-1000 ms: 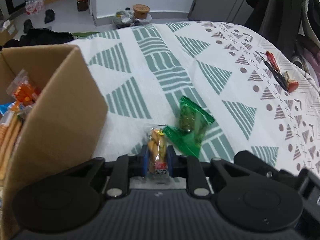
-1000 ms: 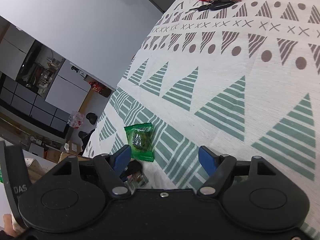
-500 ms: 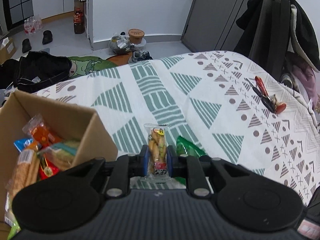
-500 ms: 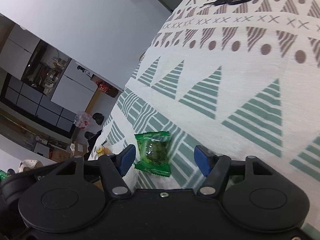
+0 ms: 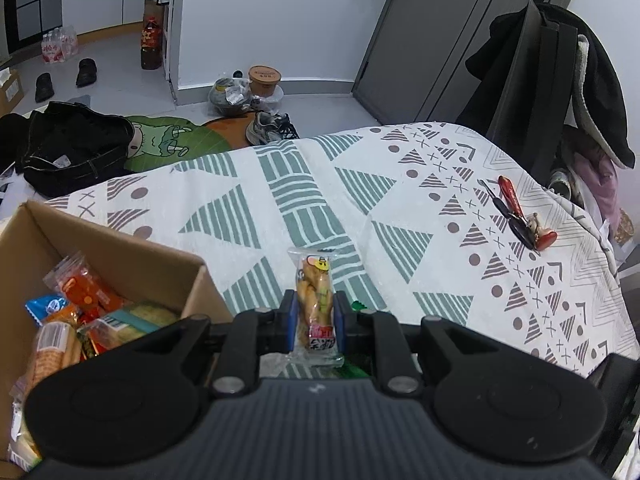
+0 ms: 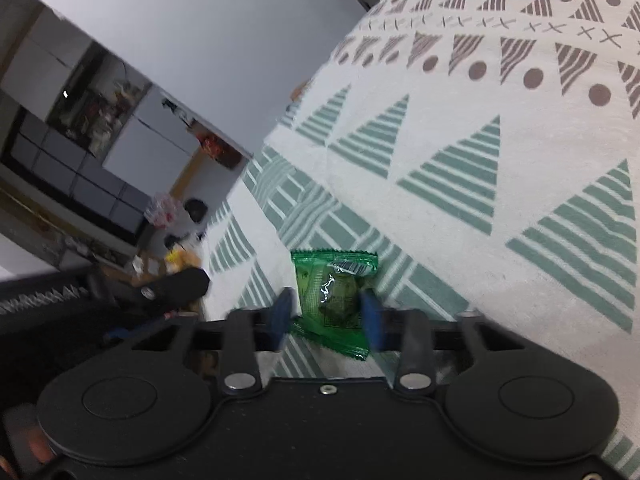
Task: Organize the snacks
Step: 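Grasp the green packet with the right tool, then carry both snacks over the box and open both tools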
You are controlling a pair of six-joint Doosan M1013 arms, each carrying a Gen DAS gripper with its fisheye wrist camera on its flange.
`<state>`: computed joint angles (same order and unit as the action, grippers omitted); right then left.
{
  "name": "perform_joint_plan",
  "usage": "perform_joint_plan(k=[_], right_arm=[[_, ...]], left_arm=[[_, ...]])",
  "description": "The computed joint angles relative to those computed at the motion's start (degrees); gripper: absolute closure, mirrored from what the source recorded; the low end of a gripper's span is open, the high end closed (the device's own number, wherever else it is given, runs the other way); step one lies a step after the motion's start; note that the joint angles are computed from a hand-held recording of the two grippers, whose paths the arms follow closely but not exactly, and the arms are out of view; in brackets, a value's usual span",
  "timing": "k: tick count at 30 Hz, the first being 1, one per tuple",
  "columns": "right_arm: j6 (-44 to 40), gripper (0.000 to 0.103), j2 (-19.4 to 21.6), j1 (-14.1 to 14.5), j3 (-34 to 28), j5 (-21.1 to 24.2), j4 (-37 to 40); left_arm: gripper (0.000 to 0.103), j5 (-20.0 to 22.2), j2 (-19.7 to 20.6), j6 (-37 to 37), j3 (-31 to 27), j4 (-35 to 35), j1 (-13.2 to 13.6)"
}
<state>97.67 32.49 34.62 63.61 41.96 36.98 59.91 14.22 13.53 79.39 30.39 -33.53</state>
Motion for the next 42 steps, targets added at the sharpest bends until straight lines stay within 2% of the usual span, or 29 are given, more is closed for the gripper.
perform_joint_plan(k=[2,8,21,31,42], right_arm=[[0.2,0.073,-0.4,-0.1,0.1,1.0,-0.1],[1.0,0.074,-2.8,0.2,2.1,-0.4,-2.0],[8.9,0.074,-7.9,1.1,5.4,-1.8,-12.5],[13.3,0.074,-11.8,2.2,8.9,-4.6,-17.3],[23.3,0.074,-15.7,3.9,13.1,-6.3,-24.9]], left_arm=[[0.085,0.0,-0.3,0.0,0.1,-0.2,-0.1],[0.086,-0.3,-1.5,1.0,0.9,-1.2,-0.5],[0.085,-1.6,-5.1,3.4,3.1,-4.2,-1.9],[0.086,0.3,-8.6,4.7,4.7,-4.4,-3.1],[0.085,1.5,-13.0,5.9,7.8,-3.8,-4.0]])
